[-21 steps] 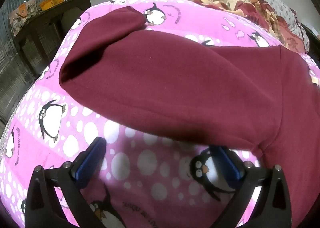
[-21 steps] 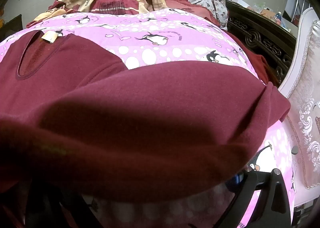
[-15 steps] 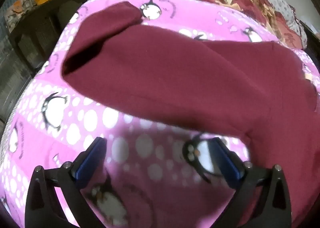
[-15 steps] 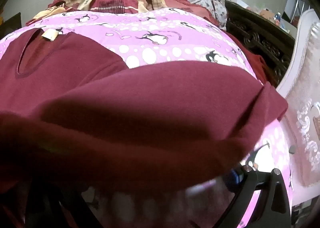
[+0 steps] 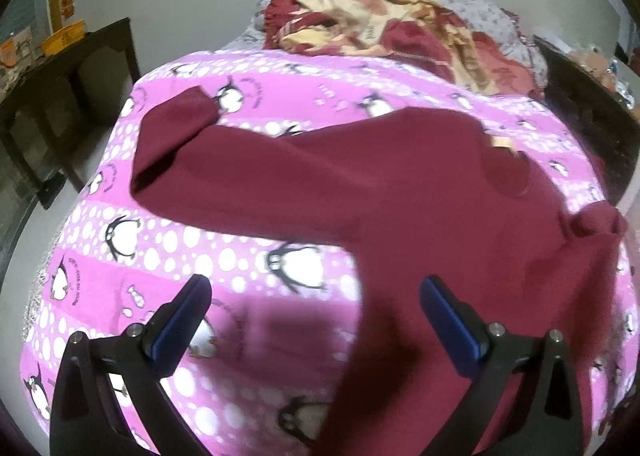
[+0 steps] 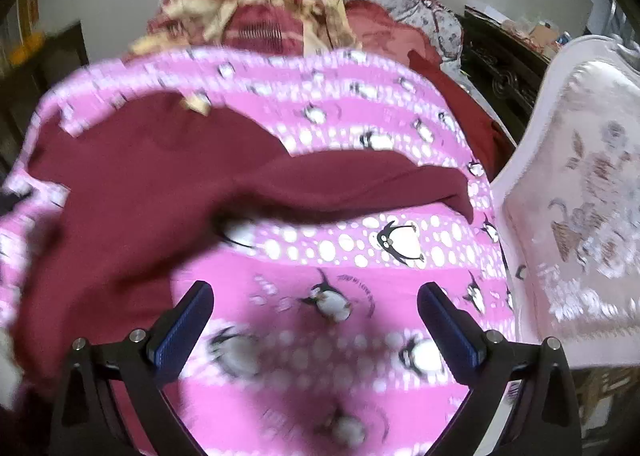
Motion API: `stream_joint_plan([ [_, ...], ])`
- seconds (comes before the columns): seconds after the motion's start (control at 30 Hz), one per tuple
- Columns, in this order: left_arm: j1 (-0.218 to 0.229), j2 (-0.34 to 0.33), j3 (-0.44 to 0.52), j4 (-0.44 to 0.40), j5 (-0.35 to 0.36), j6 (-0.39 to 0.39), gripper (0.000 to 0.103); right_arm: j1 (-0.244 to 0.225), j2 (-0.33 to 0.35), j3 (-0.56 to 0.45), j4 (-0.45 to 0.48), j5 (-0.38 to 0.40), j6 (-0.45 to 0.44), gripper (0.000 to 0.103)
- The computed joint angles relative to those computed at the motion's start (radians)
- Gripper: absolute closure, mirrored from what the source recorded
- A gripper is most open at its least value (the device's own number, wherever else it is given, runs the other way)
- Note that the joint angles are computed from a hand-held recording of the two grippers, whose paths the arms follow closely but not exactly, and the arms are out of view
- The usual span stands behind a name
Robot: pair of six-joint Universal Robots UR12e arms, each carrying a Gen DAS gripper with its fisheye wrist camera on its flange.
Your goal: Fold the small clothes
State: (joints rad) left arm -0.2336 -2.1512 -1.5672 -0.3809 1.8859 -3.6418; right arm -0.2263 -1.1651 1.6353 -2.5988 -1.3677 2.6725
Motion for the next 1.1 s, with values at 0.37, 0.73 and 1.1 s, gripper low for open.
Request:
stream_joint_plan([
  [0.37, -0.021, -0.006, 0.069, -0.021, 0.034, 0.042, 0.0, 0.078, 0.016, -0.066, 0.019, 0.176, 0.166, 0.0],
  [0.73, 0.001, -0.025, 0.101, -0.018, 0.047, 0.029, 0.0, 0.163, 0.146, -0.147, -0.036, 0.101, 0.27, 0.0],
  [1.1, 0.015, -0.05, 0.112, -0.03, 0.023, -0.003, 0.0, 0.187, 0.181, -0.158, -0.059, 0.058, 0.273, 0.0],
])
